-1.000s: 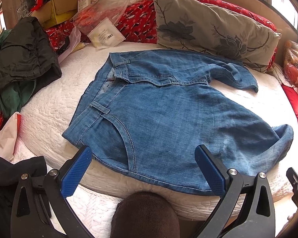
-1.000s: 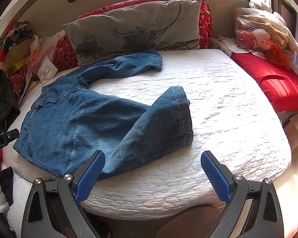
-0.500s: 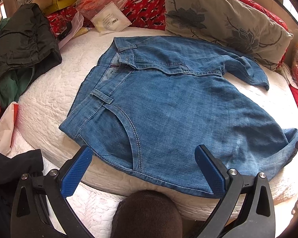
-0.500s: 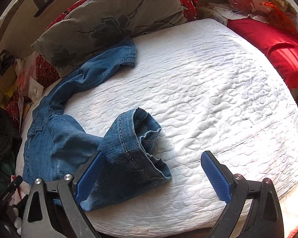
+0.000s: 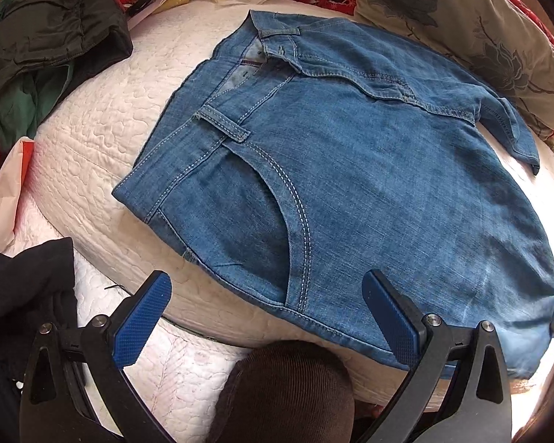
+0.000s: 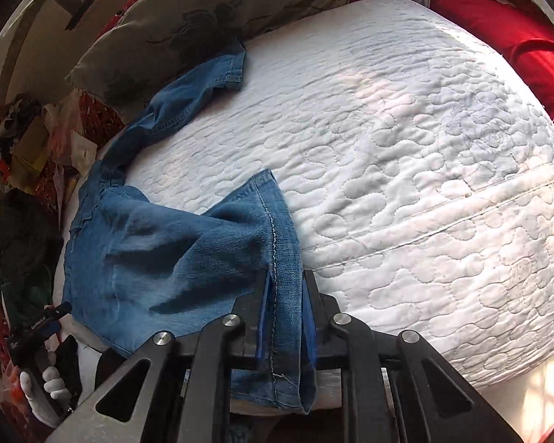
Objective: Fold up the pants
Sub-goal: 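Grasp the jeans leg hem with the right gripper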
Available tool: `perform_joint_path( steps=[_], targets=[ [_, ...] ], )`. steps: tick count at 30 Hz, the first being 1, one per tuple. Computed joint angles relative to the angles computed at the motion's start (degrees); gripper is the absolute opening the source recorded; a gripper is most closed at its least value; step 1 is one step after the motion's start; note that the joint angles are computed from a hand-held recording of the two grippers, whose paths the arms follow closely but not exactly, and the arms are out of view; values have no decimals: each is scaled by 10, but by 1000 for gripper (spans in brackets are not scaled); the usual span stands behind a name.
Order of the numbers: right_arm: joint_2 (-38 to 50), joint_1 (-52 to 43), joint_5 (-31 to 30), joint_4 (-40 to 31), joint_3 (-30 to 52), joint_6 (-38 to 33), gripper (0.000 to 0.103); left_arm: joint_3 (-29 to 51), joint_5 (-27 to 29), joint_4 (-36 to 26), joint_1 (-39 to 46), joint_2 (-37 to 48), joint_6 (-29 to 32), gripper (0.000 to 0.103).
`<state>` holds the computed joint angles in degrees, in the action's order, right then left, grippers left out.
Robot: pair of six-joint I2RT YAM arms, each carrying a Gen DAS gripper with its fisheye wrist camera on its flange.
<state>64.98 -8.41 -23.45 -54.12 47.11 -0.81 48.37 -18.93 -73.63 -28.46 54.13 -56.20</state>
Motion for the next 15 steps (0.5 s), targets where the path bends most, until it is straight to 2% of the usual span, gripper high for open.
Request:
perform_joint_path(
  steps=[2,4,5,6,8,10,12,15],
  targets=[
    [9,-22,-11,-14,-15,-16,20,-7,20,5,25,-2,26,103],
    [0,-55,-43,-23,-8,-19,23,-3,5,-4,52,-9,56,103],
    [-2,-68,-52,-23,1,-15,28,3,-4,-5,80,-15,83,103],
    [-3,-76,-59,-19,11,-10,39,11,-7,-2,121,-19,122,103],
    [-2,-72,-49,-6,27,5,51,32,8,25,236,-18,226,103],
    [17,-52,-29,8,43,16,51,61,42,63,348,7,329,103],
    [38,-28,-17,29,50,39,51,93,75,94,432,54,404,103],
    [70,3,-6,58,56,74,51,140,133,112,526,151,472,103]
  ],
)
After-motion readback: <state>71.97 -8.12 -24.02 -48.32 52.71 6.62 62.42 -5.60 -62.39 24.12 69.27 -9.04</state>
